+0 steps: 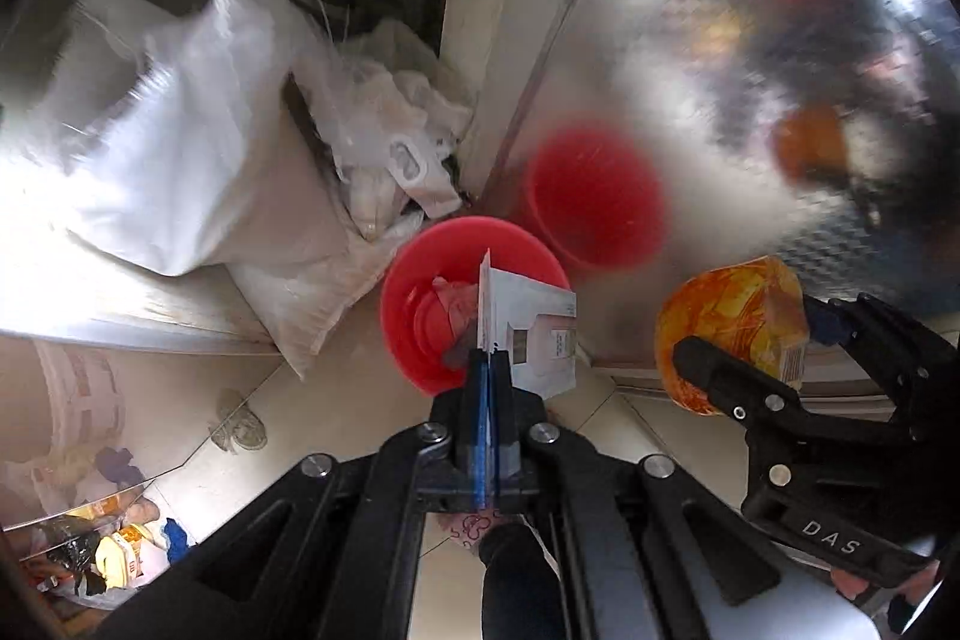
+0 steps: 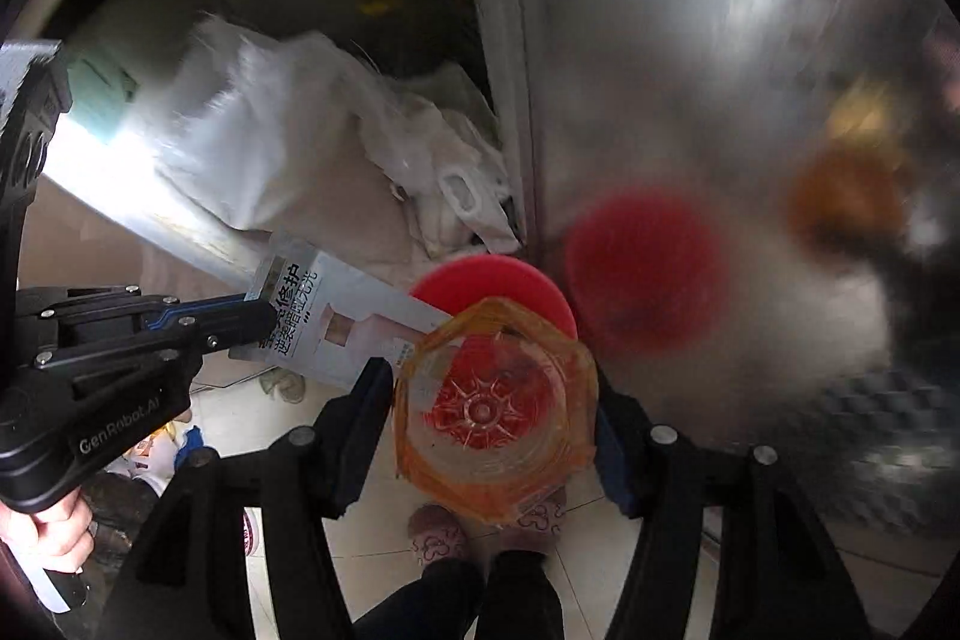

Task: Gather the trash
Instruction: 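Carry the sachet and orange cup down to the red bin with both tools, then open the left tool to drop the sachet into the bin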

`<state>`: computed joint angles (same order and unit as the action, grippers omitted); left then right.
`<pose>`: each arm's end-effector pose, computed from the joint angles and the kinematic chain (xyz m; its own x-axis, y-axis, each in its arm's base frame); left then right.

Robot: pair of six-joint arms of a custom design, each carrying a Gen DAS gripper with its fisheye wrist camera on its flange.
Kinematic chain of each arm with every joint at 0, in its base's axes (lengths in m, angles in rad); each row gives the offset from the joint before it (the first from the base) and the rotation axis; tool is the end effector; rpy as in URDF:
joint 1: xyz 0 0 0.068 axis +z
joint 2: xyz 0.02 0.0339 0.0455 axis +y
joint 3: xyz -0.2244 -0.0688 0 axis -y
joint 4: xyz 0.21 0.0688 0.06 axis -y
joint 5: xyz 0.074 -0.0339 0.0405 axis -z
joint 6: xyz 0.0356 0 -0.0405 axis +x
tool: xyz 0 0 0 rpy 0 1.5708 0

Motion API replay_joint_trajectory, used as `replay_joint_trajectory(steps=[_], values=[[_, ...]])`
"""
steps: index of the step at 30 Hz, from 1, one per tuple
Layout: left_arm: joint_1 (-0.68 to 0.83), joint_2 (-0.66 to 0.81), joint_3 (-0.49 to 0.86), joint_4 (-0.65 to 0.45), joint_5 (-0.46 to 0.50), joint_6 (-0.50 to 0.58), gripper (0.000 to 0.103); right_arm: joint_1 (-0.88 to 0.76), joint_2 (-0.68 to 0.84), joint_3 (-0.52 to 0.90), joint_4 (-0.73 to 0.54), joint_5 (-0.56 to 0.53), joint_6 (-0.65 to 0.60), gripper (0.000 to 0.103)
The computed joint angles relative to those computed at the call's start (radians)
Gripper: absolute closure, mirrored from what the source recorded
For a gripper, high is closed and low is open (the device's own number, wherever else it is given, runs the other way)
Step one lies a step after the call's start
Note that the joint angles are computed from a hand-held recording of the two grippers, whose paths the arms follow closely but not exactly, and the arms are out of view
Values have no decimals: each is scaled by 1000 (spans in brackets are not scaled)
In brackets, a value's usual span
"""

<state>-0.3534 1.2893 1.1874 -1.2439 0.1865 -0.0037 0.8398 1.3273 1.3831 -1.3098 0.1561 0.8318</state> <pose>0.1825 -0.0744 0.2612 -0.9160 0.3340 -0.2224 0.3755 0.9089 -0.1816 0.1418 0.1498 0.2992 -0.9470 0.0376 -0.3190 -0.0047 0.9914 0.1308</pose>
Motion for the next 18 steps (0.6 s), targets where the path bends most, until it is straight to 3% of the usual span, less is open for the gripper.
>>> replay_joint_trajectory(steps=[7, 18], values=[[-38, 79, -105, 156, -15, 13, 103, -32, -35, -174, 125, 10, 5, 44], [-50, 188, -108, 247, -12, 44, 102, -66, -61, -241, 154, 7, 7, 44]])
